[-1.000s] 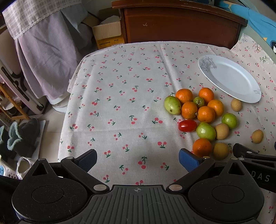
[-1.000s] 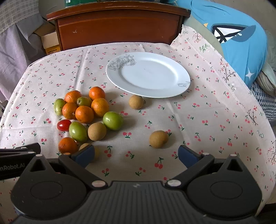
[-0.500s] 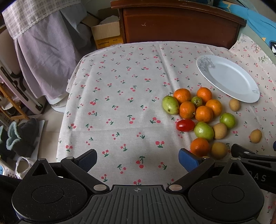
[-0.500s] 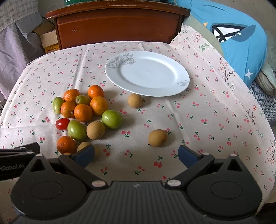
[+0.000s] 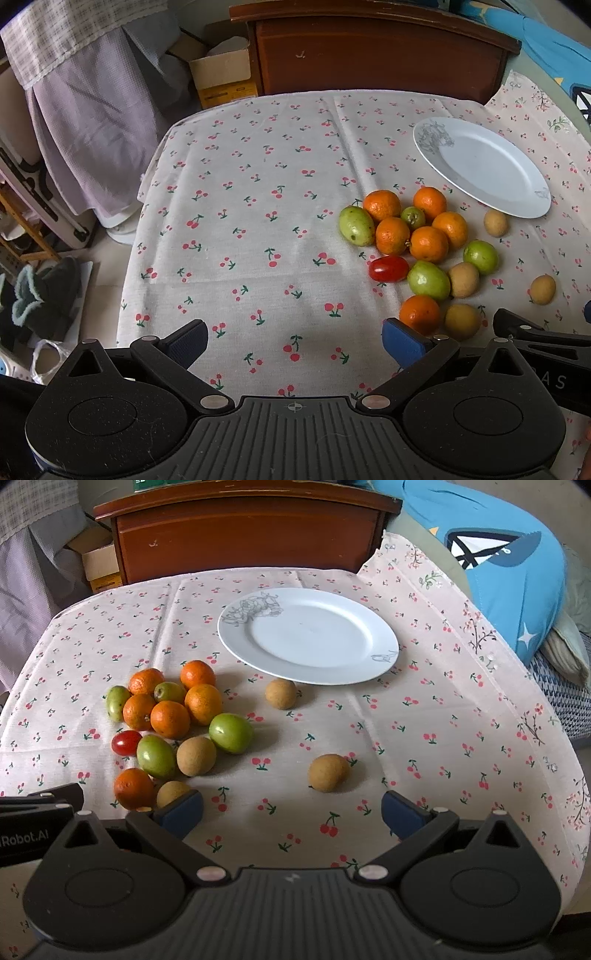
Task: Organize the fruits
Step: 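Move right tool toward a brown round fruit while left tool approaches a red cherry tomato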
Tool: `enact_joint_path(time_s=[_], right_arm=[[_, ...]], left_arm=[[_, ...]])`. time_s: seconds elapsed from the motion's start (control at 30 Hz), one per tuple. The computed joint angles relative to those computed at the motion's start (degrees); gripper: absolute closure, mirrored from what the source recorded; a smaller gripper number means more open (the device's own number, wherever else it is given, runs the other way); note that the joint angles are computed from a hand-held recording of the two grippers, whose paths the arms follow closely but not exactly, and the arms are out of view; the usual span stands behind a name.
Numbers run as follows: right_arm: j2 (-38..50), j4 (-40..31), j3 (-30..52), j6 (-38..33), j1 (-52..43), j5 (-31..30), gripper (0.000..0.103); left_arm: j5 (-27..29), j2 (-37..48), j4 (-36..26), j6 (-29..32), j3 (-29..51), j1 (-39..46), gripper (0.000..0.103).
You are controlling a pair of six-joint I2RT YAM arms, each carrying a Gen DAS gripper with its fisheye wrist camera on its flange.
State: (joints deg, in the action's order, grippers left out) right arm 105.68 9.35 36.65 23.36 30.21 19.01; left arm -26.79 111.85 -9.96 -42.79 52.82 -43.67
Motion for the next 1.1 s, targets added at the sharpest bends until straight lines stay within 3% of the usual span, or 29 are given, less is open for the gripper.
enact_joint_path(time_s=[0.6,0.73,1.0,1.1], right_arm=[[-0.97,3.07,-2.51,-1.14,-1.18,-1.48,0.001],[-3.06,5.29,-5.05,-3.02,-3.65,-3.91,0.001],[-8.93,12.04,-12.32,-5.02,-13.69,-14.59,0.001],[-9.93,12.85,-13.84,-5.55,-15.51,-15.34,0.002]], left_arm=[[0.64,-0.27,1.94,1.29,-0.78,-0.72,0.002],[0.93,-1.18,3.33,1.77,-2.25,-0.75,0.002],[2.95,-2.84,7.6,3.38,-5.67,-2.15,0.002],[4.21,-2.86,10.11,4.94,-6.72,-3.38,0.002]])
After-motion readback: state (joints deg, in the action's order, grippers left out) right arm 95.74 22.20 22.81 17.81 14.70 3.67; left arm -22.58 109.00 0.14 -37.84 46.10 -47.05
